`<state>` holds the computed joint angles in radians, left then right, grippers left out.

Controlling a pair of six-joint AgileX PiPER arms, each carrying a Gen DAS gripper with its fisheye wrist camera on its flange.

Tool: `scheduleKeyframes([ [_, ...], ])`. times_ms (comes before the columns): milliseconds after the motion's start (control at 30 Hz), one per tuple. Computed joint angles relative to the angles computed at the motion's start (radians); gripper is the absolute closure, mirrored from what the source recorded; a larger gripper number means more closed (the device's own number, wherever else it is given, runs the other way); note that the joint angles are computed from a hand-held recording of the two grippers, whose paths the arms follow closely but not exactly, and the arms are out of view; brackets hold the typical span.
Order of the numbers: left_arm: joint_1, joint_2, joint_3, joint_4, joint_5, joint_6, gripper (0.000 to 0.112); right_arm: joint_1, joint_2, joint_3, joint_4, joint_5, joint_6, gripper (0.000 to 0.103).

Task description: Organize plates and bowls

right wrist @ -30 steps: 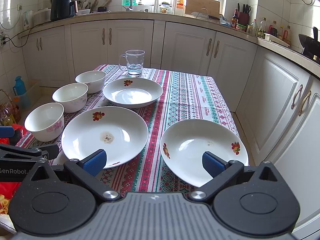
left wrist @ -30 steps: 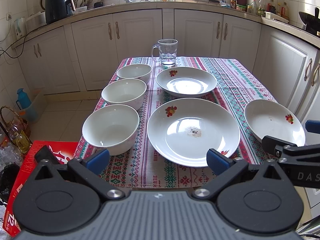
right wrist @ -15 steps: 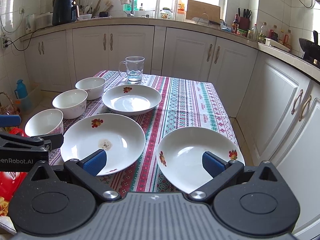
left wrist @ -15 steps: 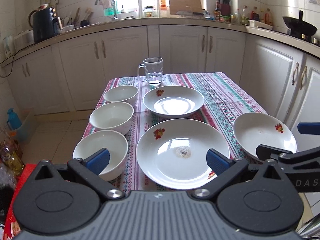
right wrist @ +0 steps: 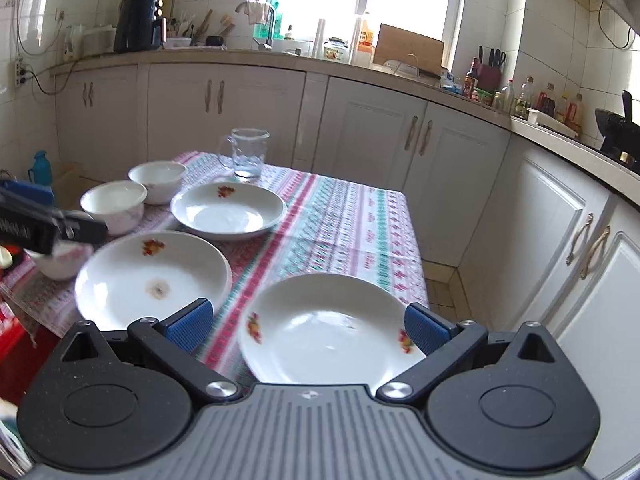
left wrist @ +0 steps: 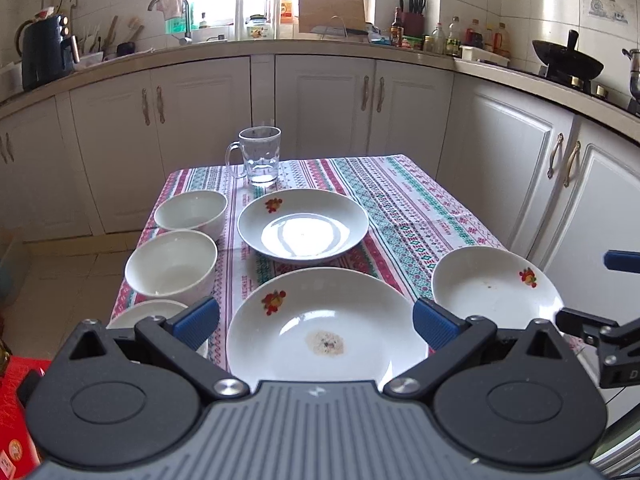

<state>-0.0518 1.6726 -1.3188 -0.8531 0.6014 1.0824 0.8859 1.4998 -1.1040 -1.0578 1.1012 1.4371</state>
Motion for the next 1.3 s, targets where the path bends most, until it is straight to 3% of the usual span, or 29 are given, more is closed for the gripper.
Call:
scheduleKeyframes([
  [133, -0.018, 0.029, -0.016, -0.059, -0.017, 0.072, 0.010, -0.044, -0.053, 0.102, 0.031, -0.049, -0.004, 0.000],
  [267, -0.041, 0.067, -0.040, -0.108, -0.036, 0.130, 0.010, -0.115, -0.093, 0.210, 0.068, -0.201, 0.014, 0.000],
  [500, -0.076, 0.154, -0.166, 0.040, 0.072, -0.007, 0.010, -0.227, -0.041, 0.284, 0.102, -0.394, 0.024, 0.000],
  [667, -0.098, 0.205, -0.240, 0.076, 0.148, -0.052, 0.010, -0.276, -0.013, 0.303, 0.084, -0.455, 0.038, 0.000],
  [1033, -0.201, 0.328, -0.420, 0.193, 0.202, -0.097, 0.010, -0.362, -0.016, 0.364, -0.031, -0.592, 0.067, 0.000],
  [1133, -0.228, 0.388, -0.517, 0.232, 0.264, -0.129, 0.010, -0.366, -0.028, 0.388, -0.084, -0.613, 0.109, 0.000],
  [1300, -0.274, 0.537, -0.772, 0.289, 0.438, -0.217, 0.012, -0.368, -0.043, 0.436, -0.225, -0.642, 0.231, 0.000],
])
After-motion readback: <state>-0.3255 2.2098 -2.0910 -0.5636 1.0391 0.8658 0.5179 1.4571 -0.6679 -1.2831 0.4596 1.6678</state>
